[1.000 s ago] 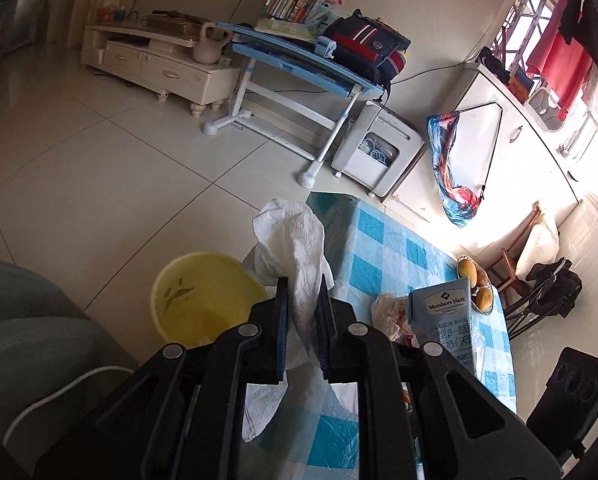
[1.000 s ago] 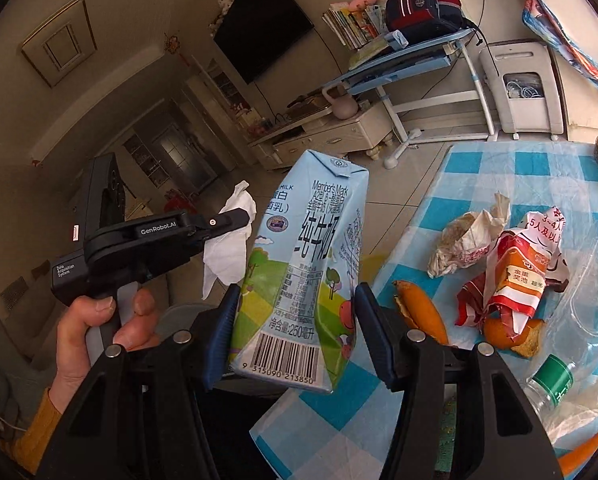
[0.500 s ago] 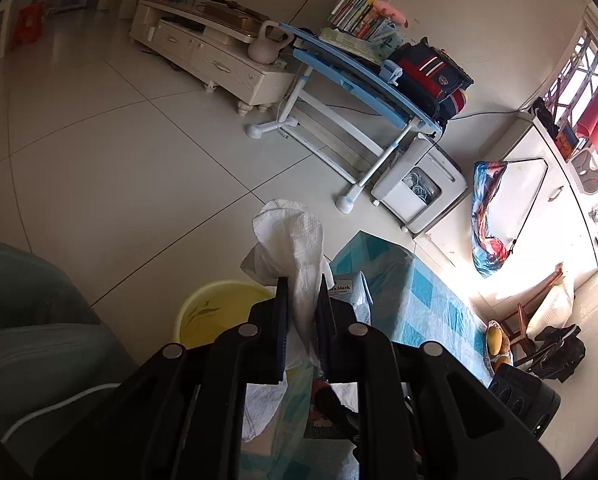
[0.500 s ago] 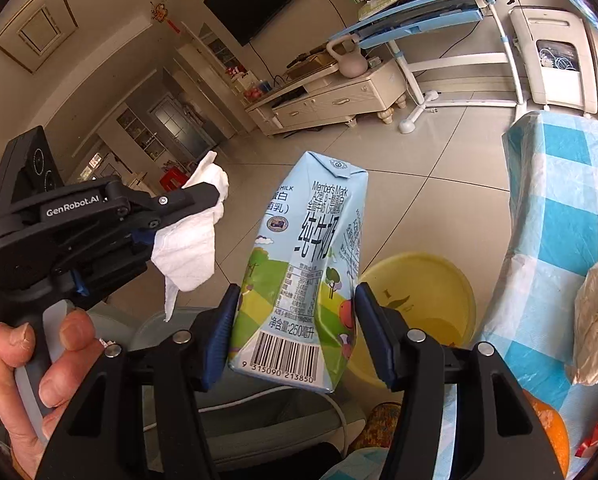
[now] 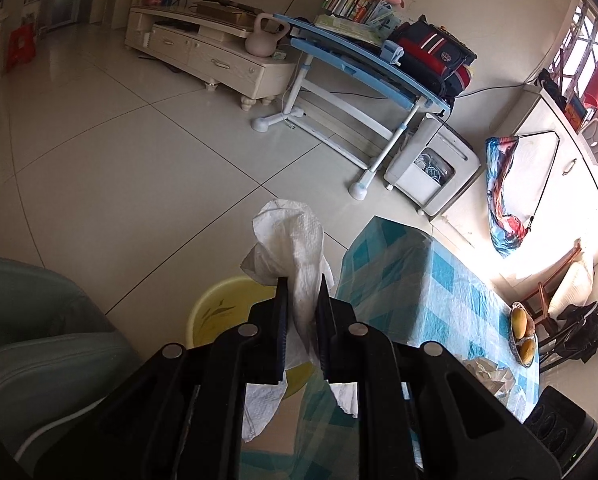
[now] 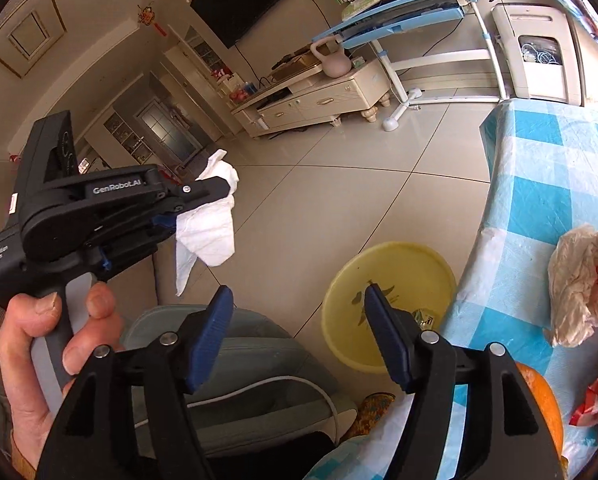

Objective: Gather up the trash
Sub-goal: 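Open the left tool to drop the tissue while the right tool releases the carton into the bucket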

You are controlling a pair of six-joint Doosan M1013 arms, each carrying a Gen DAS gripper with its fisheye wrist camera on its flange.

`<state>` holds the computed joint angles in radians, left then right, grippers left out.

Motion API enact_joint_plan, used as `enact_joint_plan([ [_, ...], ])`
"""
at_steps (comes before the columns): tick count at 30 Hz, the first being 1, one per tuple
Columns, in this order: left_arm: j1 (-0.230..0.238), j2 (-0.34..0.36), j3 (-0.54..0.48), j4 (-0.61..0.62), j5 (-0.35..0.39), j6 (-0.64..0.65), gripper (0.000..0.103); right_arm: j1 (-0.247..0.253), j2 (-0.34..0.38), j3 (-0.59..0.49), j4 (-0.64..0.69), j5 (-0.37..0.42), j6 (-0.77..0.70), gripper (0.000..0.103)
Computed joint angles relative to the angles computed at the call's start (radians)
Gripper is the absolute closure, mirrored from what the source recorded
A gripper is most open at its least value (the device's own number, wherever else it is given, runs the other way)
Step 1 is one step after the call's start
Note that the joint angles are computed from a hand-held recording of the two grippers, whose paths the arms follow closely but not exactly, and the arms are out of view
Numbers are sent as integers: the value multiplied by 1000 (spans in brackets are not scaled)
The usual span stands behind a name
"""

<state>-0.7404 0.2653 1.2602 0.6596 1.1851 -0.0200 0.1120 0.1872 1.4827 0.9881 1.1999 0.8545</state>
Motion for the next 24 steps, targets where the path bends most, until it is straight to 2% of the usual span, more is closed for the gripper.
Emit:
enact_joint_plan([
  [2,-2,16,-22,-12,19,37,90,-25,-23,19,18,15,-16,35],
  [4,-1,37,-54,-37,52,87,83,-49,-50,40,27,21,-37,35],
  [6,-7,59,-86,-37,112,119,55,-69,-76,60,33,16,-63,35],
  [9,-28,86,-127,26,198,146,39,-98,-114,89,39,-4,-82,32],
  [17,-70,136,-208,145,337,245,20,-133,-159,139,20,-54,-77,26],
  [24,-103,171,-261,246,403,340,10,-173,-170,153,-41,-71,-59,23],
])
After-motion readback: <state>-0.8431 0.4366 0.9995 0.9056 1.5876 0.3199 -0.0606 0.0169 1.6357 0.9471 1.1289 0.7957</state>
